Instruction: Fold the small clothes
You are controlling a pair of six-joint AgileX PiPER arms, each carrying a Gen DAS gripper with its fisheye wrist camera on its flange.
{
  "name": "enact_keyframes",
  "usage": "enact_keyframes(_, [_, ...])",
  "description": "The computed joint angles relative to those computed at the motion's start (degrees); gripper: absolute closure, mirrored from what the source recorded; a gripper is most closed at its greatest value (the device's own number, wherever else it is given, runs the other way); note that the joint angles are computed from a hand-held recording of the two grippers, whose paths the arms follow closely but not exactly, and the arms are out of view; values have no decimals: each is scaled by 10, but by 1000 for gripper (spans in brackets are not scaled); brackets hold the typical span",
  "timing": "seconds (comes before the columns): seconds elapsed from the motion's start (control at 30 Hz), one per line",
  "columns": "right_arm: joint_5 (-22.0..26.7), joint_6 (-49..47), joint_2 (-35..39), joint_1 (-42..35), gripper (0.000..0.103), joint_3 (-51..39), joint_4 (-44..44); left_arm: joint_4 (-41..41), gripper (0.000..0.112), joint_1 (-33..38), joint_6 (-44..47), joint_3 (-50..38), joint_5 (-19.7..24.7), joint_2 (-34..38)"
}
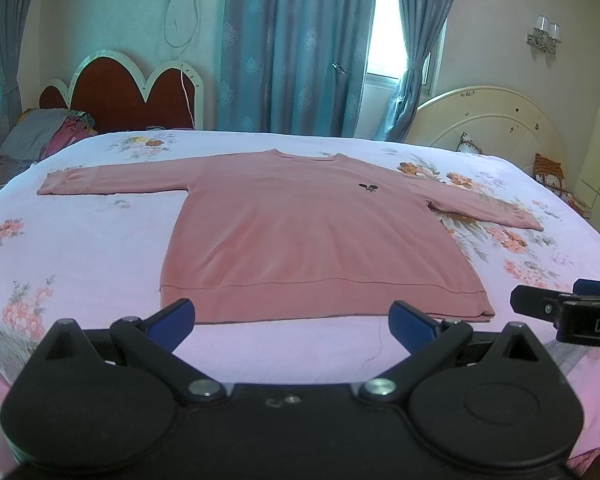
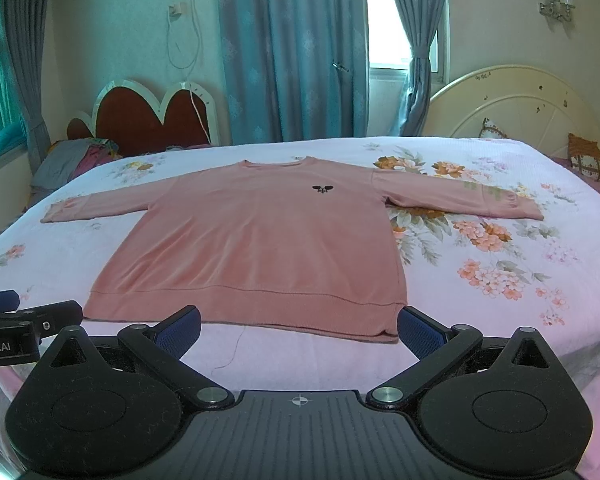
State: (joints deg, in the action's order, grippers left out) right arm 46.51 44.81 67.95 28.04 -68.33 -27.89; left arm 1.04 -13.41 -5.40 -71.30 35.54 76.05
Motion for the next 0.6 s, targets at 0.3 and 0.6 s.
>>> enact_keyframes(0.3, [4,6,-1,3,0,-1,-5,4,10,-2,-4,1,-2,-1])
enact_keyframes(0.6, [11,8,-7,4,0,0,-7,-3,10,-1,3,4,-4,-1])
